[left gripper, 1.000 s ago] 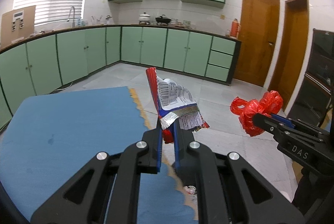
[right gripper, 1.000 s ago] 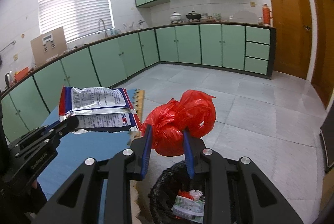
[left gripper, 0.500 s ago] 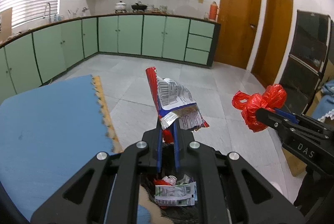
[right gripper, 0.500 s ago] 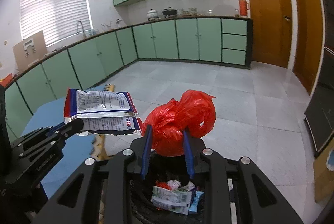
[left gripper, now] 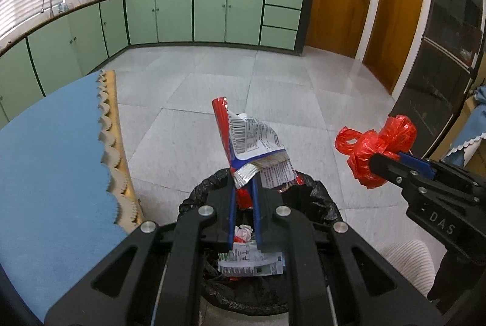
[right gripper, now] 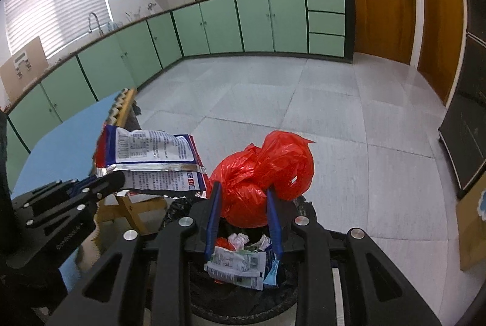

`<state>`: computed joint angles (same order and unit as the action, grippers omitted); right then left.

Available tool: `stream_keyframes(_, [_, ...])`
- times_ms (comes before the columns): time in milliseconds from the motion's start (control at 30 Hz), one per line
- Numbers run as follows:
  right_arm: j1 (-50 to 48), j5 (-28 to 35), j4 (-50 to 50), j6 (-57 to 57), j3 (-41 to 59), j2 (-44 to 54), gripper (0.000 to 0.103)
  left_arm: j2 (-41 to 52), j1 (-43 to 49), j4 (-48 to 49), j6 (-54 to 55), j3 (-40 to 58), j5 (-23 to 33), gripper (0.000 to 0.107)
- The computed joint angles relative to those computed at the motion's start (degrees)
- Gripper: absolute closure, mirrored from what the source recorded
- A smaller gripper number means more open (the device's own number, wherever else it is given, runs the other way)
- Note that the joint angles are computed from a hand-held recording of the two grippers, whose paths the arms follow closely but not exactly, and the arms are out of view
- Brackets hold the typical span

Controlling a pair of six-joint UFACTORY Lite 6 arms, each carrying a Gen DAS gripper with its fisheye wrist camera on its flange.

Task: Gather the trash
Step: 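Carry the wrapper and red bag over the bin and open both tools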

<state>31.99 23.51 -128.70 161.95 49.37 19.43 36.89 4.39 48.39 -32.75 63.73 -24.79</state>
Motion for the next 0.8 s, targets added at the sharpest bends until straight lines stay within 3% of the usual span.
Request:
stream_keyframes(333, [-0.8, -0.3, 2.0, -3.1, 2.5, 1.5, 0.062, 0.5, -0.3, 3.6, -4.8, 1.4, 2.1, 0.084])
stream_keyframes(467, [-0.8, 0.6, 2.0, -3.5, 1.8, 1.1, 0.045, -0.4, 0.4, 5.2, -6.9, 1.3, 2.0, 0.079])
stream_keyframes(733, [0.0, 0.7, 4.0, -5.5, 0.7, -1.6, 0.043, -3.9, 3.0, 7.3, -9.3, -0.8, 0.6, 0.073])
stream_keyframes(800, [0.4, 1.2, 5.0, -6.5, -0.3, -2.9, 0.038, -5.0, 3.9, 7.8, -9.7, -1.5, 0.1, 0.069])
